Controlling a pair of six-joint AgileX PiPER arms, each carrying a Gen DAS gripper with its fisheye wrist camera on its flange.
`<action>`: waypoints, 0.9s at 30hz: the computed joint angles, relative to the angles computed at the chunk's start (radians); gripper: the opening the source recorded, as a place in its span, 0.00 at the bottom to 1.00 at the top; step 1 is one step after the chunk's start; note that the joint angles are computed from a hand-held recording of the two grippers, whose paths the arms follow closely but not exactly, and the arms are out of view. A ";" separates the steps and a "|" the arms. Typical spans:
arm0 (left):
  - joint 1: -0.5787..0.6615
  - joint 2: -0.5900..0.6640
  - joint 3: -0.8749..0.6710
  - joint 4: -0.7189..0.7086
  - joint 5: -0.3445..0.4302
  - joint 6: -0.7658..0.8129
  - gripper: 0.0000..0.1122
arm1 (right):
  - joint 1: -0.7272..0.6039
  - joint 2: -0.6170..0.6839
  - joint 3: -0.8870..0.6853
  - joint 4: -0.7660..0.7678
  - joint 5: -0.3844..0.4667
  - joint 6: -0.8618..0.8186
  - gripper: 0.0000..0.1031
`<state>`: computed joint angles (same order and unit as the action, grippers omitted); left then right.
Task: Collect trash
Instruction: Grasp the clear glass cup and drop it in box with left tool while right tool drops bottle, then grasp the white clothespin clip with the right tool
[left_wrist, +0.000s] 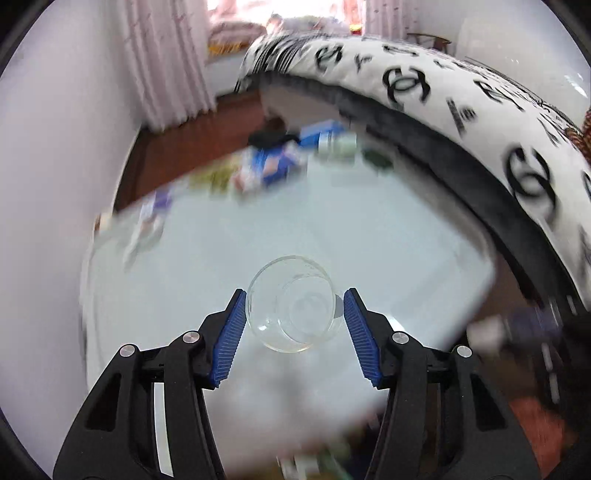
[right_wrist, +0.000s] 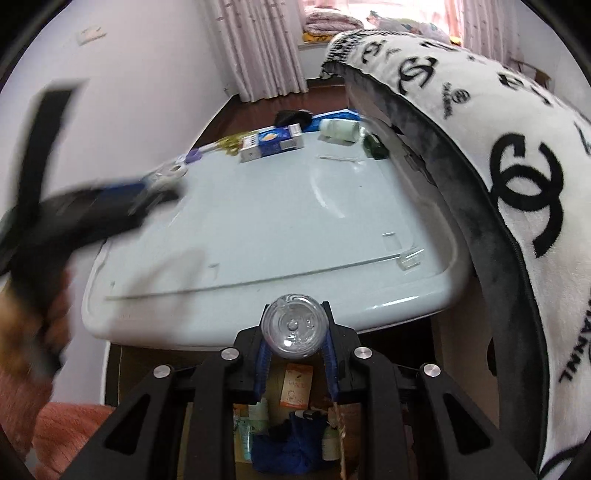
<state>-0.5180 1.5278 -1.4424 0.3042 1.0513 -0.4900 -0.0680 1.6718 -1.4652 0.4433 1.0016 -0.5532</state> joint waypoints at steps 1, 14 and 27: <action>-0.014 -0.076 0.091 -0.013 0.020 -0.048 0.47 | 0.013 -0.022 0.024 -0.010 -0.006 0.002 0.23; -0.009 -0.259 0.782 -0.486 -0.072 -0.132 0.70 | 0.208 -0.125 0.456 -0.221 -0.072 0.134 0.72; 0.012 -0.130 0.808 -0.591 -0.124 -0.070 0.72 | 0.246 -0.118 0.506 -0.416 -0.212 0.276 0.86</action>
<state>-0.5064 1.3974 -0.6341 -0.2872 0.9270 -0.5603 0.1777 1.5540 -0.9593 0.0273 0.7896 -0.2775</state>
